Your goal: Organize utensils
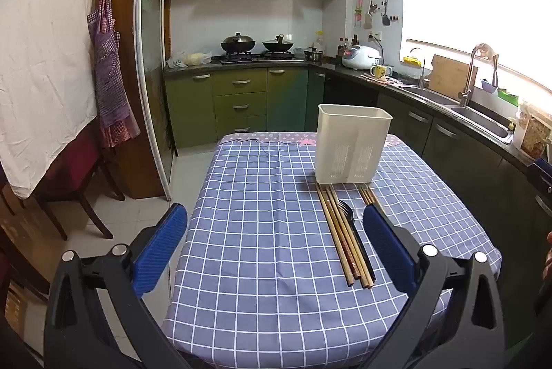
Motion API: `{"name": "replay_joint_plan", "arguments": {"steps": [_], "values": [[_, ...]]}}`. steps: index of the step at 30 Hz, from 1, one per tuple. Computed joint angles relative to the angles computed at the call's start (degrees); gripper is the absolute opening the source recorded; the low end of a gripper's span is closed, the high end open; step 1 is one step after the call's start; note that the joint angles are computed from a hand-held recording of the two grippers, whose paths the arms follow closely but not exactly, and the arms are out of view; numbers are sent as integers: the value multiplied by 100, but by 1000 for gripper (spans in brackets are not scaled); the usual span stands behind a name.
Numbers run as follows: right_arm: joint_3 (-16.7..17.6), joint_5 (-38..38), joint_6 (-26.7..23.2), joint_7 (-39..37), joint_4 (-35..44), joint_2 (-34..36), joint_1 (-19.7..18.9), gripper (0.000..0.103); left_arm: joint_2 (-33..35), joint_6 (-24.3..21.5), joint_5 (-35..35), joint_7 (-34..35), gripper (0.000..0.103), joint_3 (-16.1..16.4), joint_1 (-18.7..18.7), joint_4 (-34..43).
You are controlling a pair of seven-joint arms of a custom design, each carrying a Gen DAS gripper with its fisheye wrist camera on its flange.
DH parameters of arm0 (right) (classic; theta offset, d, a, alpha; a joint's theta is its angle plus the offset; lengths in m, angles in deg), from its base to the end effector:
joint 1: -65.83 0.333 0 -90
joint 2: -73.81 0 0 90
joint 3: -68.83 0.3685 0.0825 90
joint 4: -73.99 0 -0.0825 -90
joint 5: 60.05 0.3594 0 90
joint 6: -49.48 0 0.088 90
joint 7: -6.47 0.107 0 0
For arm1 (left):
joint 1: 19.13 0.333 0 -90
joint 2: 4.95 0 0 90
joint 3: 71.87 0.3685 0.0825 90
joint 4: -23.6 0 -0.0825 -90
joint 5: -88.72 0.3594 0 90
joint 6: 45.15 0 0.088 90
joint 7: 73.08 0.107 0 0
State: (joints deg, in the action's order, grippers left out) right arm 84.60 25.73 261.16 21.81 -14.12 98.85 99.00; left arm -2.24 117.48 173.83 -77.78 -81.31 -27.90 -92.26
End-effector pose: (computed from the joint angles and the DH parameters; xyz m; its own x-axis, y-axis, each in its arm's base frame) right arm 0.5446 0.3627 0.5504 0.2457 -0.9649 -0.0923 -0.3578 -0.0018 -0.9338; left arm 0.5255 -0.2257 0.5410 0.0284 -0.9996 0.0081 -0.4802 -0.0208 -0.8769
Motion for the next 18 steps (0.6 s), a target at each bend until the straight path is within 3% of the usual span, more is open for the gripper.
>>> {"name": "replay_joint_plan", "arguments": {"steps": [18], "values": [[-4, -70, -11, 52, -28, -1, 6, 99, 43, 41, 49, -34, 97, -3, -14, 9]]}}
